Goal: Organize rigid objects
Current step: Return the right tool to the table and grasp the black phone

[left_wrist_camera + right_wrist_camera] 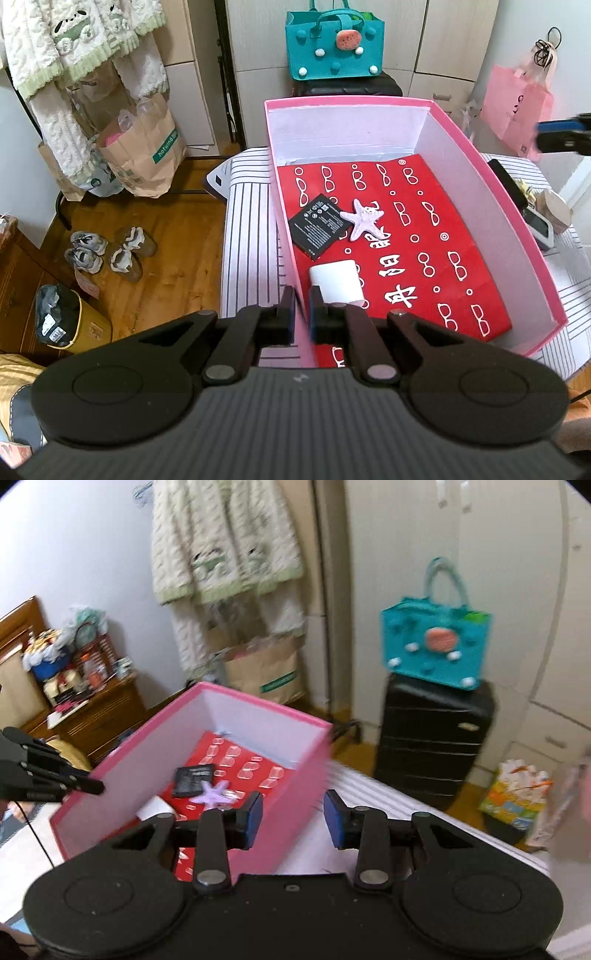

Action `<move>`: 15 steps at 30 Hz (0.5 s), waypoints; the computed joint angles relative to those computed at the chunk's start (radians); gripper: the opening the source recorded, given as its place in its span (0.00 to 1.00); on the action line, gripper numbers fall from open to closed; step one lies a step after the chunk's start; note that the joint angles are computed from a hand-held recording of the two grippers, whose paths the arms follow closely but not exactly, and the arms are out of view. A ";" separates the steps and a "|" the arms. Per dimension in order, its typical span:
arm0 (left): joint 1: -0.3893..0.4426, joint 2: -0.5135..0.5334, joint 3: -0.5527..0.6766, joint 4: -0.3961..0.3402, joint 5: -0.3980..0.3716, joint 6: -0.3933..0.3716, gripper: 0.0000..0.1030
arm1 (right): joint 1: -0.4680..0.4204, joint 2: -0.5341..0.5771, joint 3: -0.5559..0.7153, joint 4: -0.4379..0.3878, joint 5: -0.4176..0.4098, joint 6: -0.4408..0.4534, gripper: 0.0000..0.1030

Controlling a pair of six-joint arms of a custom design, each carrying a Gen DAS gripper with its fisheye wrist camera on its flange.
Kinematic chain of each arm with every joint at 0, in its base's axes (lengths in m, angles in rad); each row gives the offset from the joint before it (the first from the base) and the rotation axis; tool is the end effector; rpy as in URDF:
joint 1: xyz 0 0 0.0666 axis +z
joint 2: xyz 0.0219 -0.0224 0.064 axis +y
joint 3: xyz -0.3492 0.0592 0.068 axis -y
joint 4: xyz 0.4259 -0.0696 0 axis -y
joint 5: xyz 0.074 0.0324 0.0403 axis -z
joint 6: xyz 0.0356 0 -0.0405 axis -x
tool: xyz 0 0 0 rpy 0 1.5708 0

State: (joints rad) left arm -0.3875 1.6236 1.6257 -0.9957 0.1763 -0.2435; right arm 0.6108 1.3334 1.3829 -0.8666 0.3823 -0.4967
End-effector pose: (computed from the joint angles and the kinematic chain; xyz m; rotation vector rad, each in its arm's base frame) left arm 0.5470 -0.2304 0.3851 0.8598 2.4172 -0.2808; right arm 0.4210 0.2780 0.4289 0.0449 2.3155 0.1005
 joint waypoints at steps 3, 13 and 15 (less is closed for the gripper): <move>-0.010 -0.007 -0.010 0.010 -0.024 -0.013 0.06 | 0.003 -0.081 -0.084 0.003 0.055 -0.023 0.48; -0.026 -0.012 -0.029 0.023 -0.074 -0.008 0.06 | -0.051 -0.169 -0.297 0.081 -0.078 -0.208 0.50; -0.027 -0.013 -0.023 0.017 -0.079 -0.009 0.06 | -0.076 -0.174 -0.331 0.111 -0.134 -0.246 0.50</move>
